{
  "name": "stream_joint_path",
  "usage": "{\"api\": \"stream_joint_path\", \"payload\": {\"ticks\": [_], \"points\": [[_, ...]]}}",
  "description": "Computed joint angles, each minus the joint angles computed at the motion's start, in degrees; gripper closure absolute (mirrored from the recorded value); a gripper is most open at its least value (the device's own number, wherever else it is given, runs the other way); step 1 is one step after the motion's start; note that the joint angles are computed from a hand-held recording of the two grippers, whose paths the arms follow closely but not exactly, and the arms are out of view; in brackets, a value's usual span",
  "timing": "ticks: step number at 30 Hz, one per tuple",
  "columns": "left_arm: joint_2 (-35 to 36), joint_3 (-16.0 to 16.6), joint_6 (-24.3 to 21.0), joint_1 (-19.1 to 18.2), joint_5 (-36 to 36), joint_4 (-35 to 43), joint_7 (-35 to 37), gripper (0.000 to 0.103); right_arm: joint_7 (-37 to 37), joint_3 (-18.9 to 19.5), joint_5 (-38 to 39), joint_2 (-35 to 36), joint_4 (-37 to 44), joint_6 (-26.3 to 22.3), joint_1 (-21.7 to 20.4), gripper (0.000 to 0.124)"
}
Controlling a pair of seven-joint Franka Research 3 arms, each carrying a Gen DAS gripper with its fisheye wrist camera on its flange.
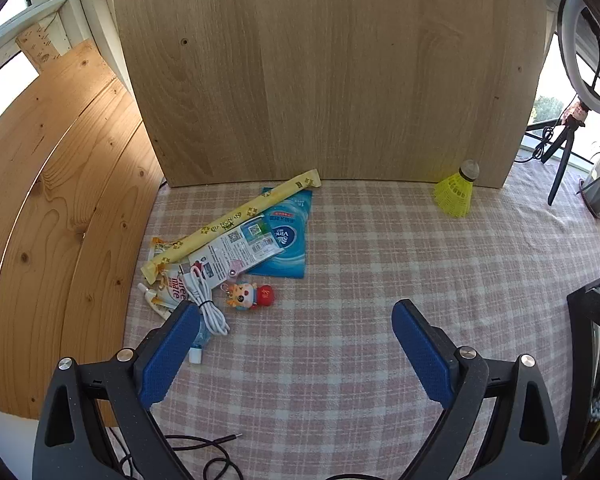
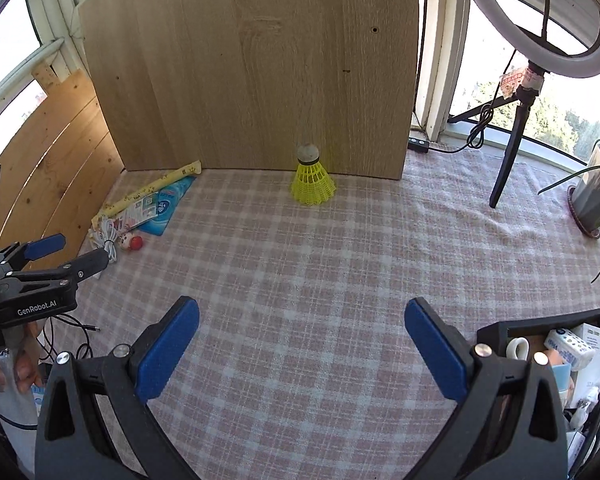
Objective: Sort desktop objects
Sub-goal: 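Move the left tool toward the white card pack on the table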
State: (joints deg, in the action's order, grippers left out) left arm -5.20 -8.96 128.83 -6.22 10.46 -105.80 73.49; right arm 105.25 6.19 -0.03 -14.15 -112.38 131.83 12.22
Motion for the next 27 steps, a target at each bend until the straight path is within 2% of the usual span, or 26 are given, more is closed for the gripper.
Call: {"api": "stream_joint_path", "payload": {"ticks": [7, 9, 10, 14, 16, 18, 22, 27], "points": [[11.2, 1.9, -5.0, 3.2, -0.5, 13.4, 1.3, 0.013, 0.0, -1.4, 5.2, 7.1, 5.6, -0.1, 0.8, 0.021], [14.8, 2.0, -6.2, 3.8, -0.5, 16.9, 2.2, 0.022, 1.2, -1.5, 5.2, 8.9, 6.8, 0.3, 1.1, 0.021], [16.9, 2.1, -7.2, 4.2, -0.8, 19.0, 2.8, 0.031, 1.9, -1.4, 4.6, 9.7, 7.3, 0.8, 1.2, 0.022], [24.2, 2.0, -12.4, 5.7, -3.5, 27.0, 3.9, 0.043, 2.4, -1.5, 3.0, 12.8, 9.9, 0.9, 2.2, 0.038], [26.8, 2.0, -13.3, 6.3, -4.3, 29.5, 4.0, 0.052, 1.9, -1.6, 3.2, 14.1, 11.1, 0.6, 2.8, 0.039], [28.9, 2.3, -13.7, 6.4, -3.7, 31.6, 3.4, 0.053, 1.4, -1.8, 3.8, 15.0, 11.7, 0.6, 3.2, 0.039], [32.7, 1.7, -15.5, 8.1, -7.1, 35.1, 3.0, 0.053, 0.1, -2.1, 6.4, 16.4, 12.4, 0.0, 3.6, 0.039], [32.7, 1.0, -15.1, 9.0, -9.1, 32.8, 2.9, 0.053, -0.8, -2.3, 8.4, 16.8, 11.8, 0.4, 3.8, 0.039]]}}
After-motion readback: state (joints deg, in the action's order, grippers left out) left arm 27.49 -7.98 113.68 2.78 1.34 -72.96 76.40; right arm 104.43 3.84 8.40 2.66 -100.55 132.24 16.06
